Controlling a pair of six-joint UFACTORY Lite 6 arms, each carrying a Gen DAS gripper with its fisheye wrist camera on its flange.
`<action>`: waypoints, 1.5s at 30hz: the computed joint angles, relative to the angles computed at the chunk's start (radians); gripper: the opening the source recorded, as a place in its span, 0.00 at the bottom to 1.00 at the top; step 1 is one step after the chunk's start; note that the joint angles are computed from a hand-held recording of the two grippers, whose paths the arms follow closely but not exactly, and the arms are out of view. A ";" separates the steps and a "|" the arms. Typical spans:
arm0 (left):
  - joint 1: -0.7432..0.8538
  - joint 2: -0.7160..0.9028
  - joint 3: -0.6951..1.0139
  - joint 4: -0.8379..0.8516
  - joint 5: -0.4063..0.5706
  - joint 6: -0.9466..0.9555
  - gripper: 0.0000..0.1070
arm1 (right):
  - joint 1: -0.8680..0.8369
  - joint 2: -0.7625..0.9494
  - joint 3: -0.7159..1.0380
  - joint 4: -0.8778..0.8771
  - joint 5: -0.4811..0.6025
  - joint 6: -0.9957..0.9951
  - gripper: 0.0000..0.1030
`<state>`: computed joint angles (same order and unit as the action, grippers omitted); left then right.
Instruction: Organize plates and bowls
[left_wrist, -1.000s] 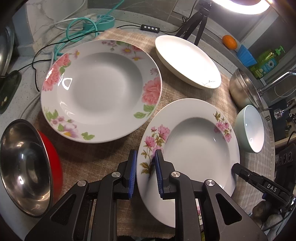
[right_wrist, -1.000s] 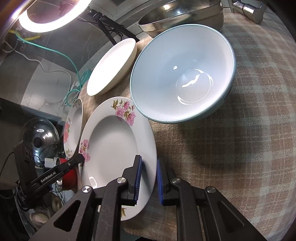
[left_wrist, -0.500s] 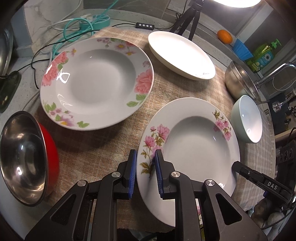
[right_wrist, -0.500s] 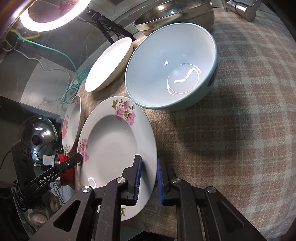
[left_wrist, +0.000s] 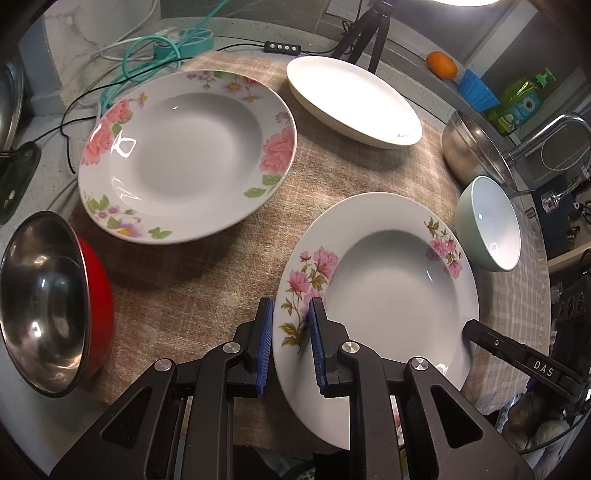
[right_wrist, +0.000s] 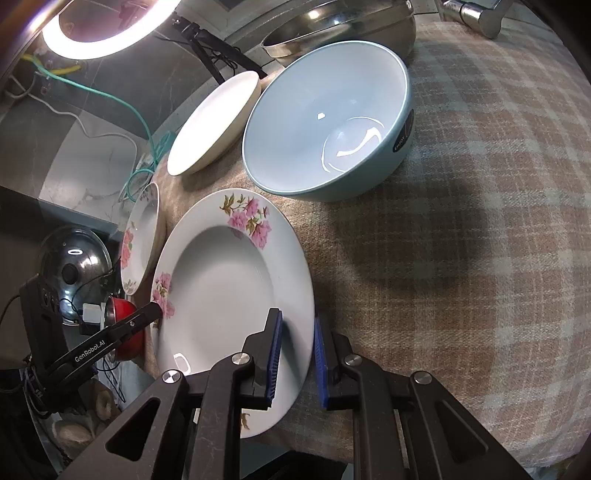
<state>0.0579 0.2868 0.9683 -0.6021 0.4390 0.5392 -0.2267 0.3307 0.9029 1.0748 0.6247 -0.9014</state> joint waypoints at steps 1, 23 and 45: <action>0.000 0.001 0.001 -0.002 0.000 0.002 0.16 | 0.000 -0.002 -0.003 -0.002 0.000 0.002 0.15; -0.007 0.004 -0.003 -0.019 -0.007 0.017 0.17 | 0.012 -0.032 -0.033 -0.020 -0.017 0.027 0.15; 0.039 -0.083 -0.023 -0.051 0.010 0.084 0.16 | 0.019 -0.165 -0.080 -0.142 -0.075 0.155 0.19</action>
<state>0.0970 0.2037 0.9453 -0.6529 0.4492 0.6228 -0.2077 0.1659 0.8233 0.9331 0.5501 -0.7464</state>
